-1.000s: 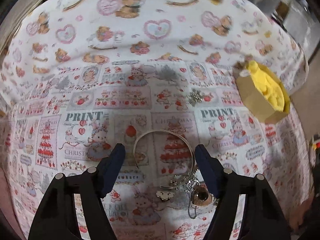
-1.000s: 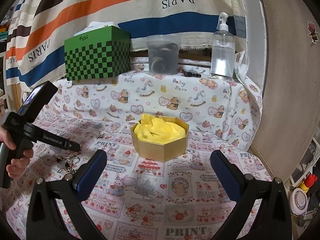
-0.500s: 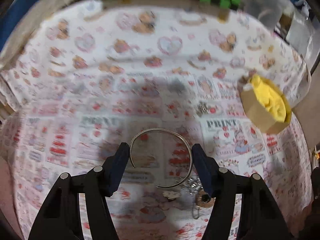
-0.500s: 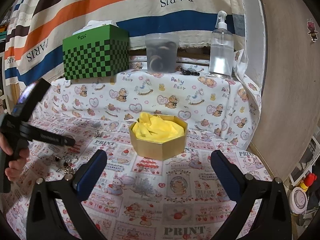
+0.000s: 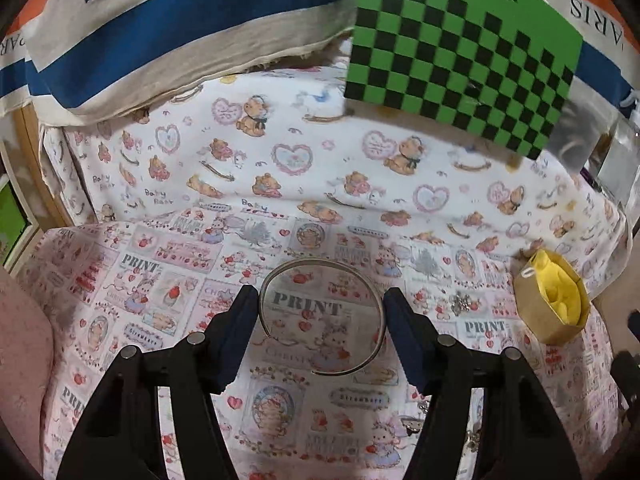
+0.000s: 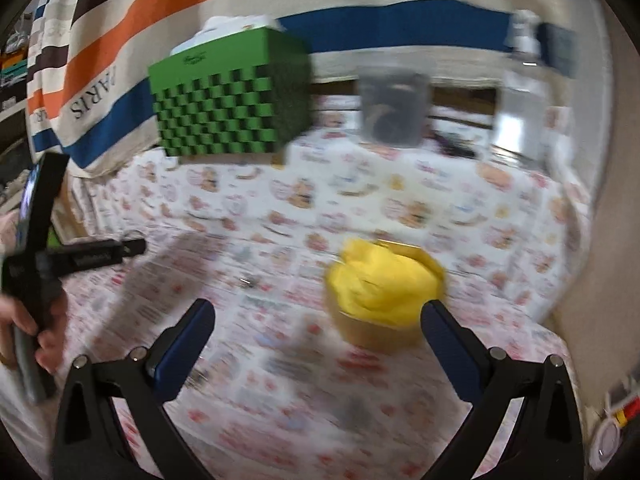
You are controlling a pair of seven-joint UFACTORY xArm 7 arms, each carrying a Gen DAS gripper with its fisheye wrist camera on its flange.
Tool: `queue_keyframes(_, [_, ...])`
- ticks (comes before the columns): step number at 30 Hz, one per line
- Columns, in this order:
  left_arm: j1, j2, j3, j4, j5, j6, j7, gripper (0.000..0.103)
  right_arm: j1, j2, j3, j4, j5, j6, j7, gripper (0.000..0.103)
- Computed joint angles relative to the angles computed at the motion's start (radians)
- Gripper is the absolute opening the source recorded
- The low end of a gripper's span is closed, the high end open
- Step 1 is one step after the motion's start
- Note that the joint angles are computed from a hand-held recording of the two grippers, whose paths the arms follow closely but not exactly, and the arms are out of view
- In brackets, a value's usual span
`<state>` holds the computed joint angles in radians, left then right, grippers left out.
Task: Organize jewelry
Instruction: 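Lift the bangle with the left tool while the right tool grasps a small silver charm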
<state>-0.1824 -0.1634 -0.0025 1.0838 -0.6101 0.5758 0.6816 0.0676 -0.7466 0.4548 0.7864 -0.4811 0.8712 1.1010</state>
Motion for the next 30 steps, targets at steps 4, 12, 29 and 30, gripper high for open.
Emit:
queue_keyframes(4, [-0.001, 0.022, 0.012, 0.011, -0.045, 0.012, 0.025, 0.063, 0.007, 0.171, -0.042, 0.078, 0.032, -0.082, -0.033, 0.085])
queue_keyframes(12, [0.034, 0.046, 0.004, 0.036, -0.042, 0.018, -0.036, 0.063, 0.074, 0.438, -0.157, 0.197, 0.093, -0.128, -0.071, 0.036])
queue_keyframes(29, [0.035, 0.026, 0.0, 0.019, -0.014, -0.005, -0.049, 0.063, 0.143, 0.556, -0.262, 0.254, 0.091, -0.114, -0.072, 0.007])
queue_keyframes(30, [0.033, 0.025, 0.003, 0.018, -0.028, -0.01, -0.037, 0.063, 0.143, 0.55, -0.262, 0.248, 0.092, -0.12, -0.068, 0.007])
